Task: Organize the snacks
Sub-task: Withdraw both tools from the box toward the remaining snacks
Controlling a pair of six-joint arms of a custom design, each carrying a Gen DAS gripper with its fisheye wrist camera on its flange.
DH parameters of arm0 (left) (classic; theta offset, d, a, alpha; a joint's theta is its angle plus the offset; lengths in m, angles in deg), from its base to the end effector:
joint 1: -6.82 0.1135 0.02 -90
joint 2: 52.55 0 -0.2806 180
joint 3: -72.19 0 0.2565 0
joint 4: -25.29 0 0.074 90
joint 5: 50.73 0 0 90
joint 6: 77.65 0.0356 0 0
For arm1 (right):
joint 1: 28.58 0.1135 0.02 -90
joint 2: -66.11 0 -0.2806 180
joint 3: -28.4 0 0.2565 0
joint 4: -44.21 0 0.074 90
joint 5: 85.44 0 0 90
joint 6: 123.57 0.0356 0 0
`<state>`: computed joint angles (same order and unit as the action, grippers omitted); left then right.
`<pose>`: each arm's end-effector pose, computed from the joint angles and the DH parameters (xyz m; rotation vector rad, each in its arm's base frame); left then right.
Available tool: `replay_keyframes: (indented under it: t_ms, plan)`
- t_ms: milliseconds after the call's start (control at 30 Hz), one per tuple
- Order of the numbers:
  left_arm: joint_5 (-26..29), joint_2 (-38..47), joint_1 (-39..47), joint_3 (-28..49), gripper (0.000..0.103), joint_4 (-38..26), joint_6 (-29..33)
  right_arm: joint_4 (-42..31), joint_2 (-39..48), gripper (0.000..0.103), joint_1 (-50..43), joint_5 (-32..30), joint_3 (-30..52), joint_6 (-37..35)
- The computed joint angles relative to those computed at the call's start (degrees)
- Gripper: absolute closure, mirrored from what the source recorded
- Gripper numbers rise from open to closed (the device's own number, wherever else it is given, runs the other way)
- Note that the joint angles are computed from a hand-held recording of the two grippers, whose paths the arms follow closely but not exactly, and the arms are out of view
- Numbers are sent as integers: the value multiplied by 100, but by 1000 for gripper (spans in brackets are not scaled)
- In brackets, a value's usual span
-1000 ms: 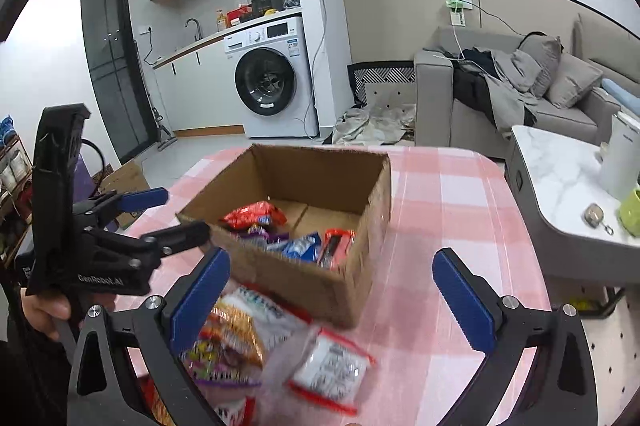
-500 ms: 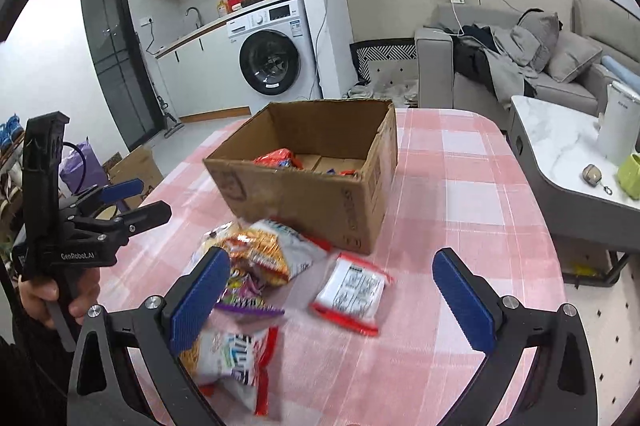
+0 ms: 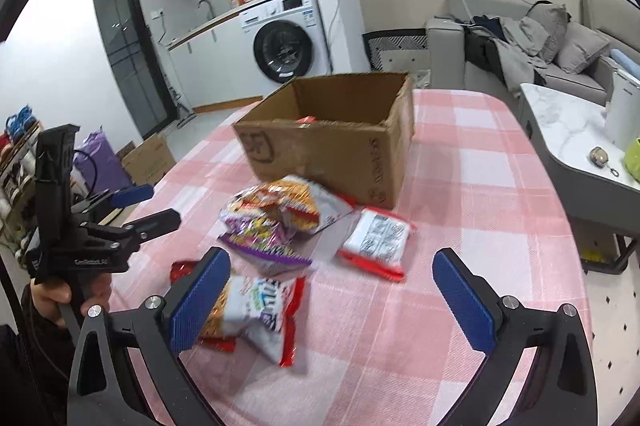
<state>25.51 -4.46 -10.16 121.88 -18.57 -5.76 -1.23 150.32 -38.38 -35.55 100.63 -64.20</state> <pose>0.1644 -0.0414 0.2565 -0.1442 2.2784 -0.0418 0.2967 -0.0280 0.2541 -0.6638 2.2402 0.5613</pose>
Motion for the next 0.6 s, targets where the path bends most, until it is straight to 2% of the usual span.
replay_keyframes:
  t_ms: [133,400,600]
  plan:
    - [33,-94,-29,-91,1,-57,-89,32,-87,0,129,172,-159,-131]
    - [174,-390,-57,-182,1,-234,-212,-274,-2,0,402,131,-216,-414]
    - [12,-342,-342,-252,1,-260,-271,-288,60,0,797,263,-394,-477]
